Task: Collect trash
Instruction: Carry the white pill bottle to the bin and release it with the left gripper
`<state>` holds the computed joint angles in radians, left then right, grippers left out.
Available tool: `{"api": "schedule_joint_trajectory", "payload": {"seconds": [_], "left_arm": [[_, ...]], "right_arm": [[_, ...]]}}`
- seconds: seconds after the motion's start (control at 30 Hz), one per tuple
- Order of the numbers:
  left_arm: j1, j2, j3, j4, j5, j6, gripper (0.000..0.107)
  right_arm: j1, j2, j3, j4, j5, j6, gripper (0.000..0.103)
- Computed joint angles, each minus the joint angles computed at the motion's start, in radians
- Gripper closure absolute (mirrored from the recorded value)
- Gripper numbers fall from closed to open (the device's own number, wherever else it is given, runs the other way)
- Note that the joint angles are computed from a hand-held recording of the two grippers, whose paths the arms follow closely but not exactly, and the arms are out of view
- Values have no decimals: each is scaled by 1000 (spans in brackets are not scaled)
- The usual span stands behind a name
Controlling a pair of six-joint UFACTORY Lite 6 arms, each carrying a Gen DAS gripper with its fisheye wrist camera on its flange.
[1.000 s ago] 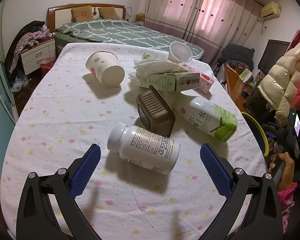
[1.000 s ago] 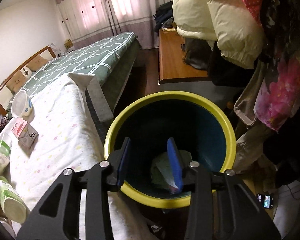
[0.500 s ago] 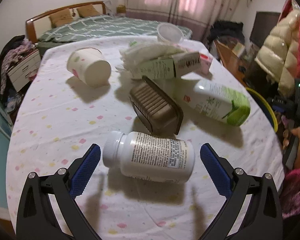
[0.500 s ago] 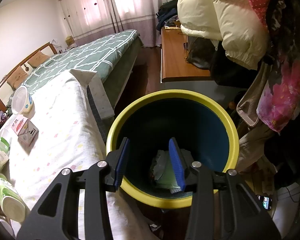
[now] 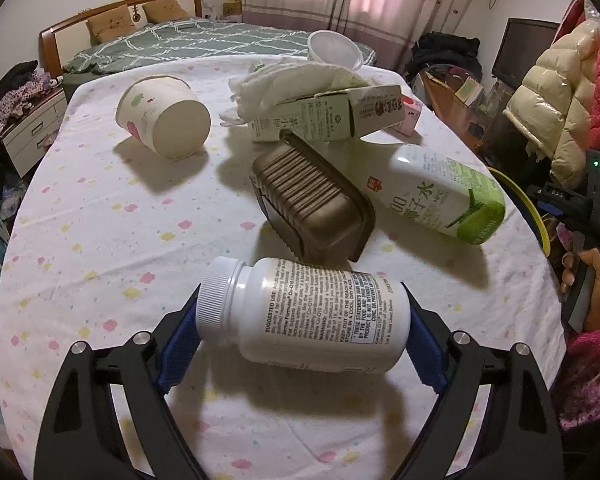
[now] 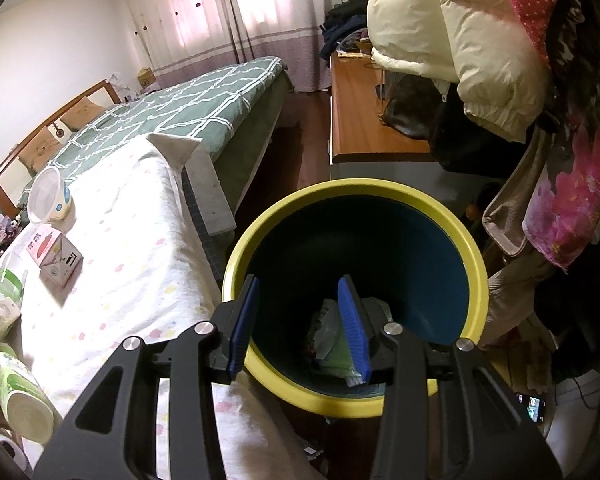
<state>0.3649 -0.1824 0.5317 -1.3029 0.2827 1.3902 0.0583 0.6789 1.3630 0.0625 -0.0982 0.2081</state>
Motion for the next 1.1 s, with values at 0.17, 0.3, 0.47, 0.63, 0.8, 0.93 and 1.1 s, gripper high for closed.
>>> {"api": "schedule_joint_trajectory", "payload": {"seconds": [0.17,0.3,0.47,0.63,0.8,0.93,1.1], "left_arm": [[-37,-165,-54,234,-8,-248,20],[-101,-307,-56,481,36,-523,20],[-269,-341,20,719,33,-840,20],[-473,-173,180,881,-37,-1090,20],[-647,101,400,884,-74,-1177,20],[-755,333,617,1055,-78,-1380,20],[-849,666,999,1219,31,-1571,20]], "right_arm": [[1,-53,-78,29,-65,-29,63],[-9,-102,-154,-72,-99,61,61],[-49,-186,-265,-119,-162,91,56],[-132,-289,-374,-291,-208,208,51],[-238,-365,-457,-537,-265,389,49],[-315,-405,-494,-690,-305,496,48],[-418,-419,-517,-822,-356,572,44]]}}
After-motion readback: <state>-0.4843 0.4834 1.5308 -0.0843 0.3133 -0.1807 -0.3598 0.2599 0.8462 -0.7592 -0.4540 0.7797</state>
